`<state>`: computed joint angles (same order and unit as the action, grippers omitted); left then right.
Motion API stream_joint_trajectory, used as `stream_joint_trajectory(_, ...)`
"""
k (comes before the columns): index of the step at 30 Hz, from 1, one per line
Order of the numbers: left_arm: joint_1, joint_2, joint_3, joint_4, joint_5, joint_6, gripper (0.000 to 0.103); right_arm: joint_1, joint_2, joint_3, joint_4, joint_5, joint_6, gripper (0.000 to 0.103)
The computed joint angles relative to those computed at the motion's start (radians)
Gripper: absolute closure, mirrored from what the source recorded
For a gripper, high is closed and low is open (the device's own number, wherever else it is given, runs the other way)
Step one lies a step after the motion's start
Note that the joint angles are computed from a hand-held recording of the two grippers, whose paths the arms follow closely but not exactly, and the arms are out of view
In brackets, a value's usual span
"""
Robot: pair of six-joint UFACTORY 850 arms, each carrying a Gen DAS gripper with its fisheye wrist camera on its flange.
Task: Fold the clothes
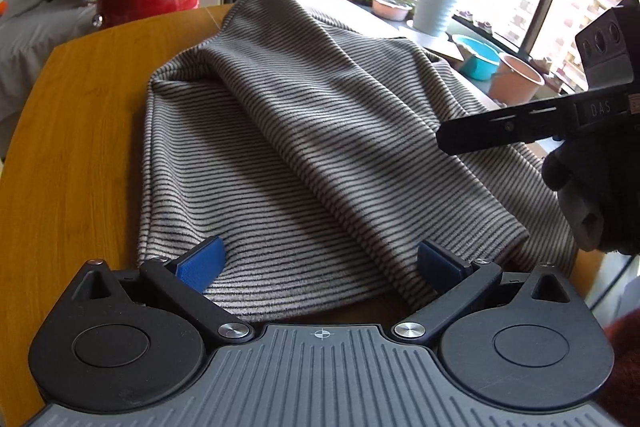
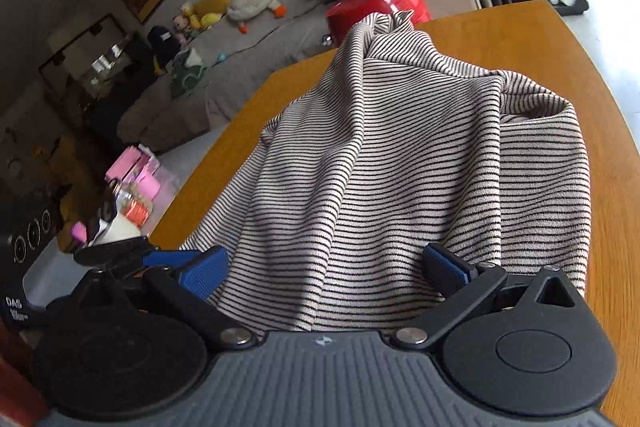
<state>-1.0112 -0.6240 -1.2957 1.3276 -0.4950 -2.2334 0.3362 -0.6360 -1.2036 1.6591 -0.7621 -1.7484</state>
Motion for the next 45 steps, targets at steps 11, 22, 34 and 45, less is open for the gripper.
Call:
stream_joint_trajectory(11, 0.057, -0.07, -0.119, 0.278, -0.191, -0.059, 0.0, 0.022, 0.132, 0.063, 0.208, 0.134, -0.357, 0.0)
stream_joint_trajectory(22, 0.12, -0.131, -0.132, 0.246, -0.084, -0.14, 0.0, 0.072, -0.162, -0.289, 0.064, 0.13, -0.122, 0.05)
stream_joint_trajectory(34, 0.139, -0.124, -0.099, 0.428, -0.063, -0.295, 0.0, 0.146, -0.122, -0.176, 0.525, 0.24, -0.576, 0.039)
stream_joint_trajectory(45, 0.101, -0.139, -0.123, 0.262, -0.175, -0.281, 0.0, 0.116, -0.148, -0.222, 0.286, 0.162, -0.379, 0.027)
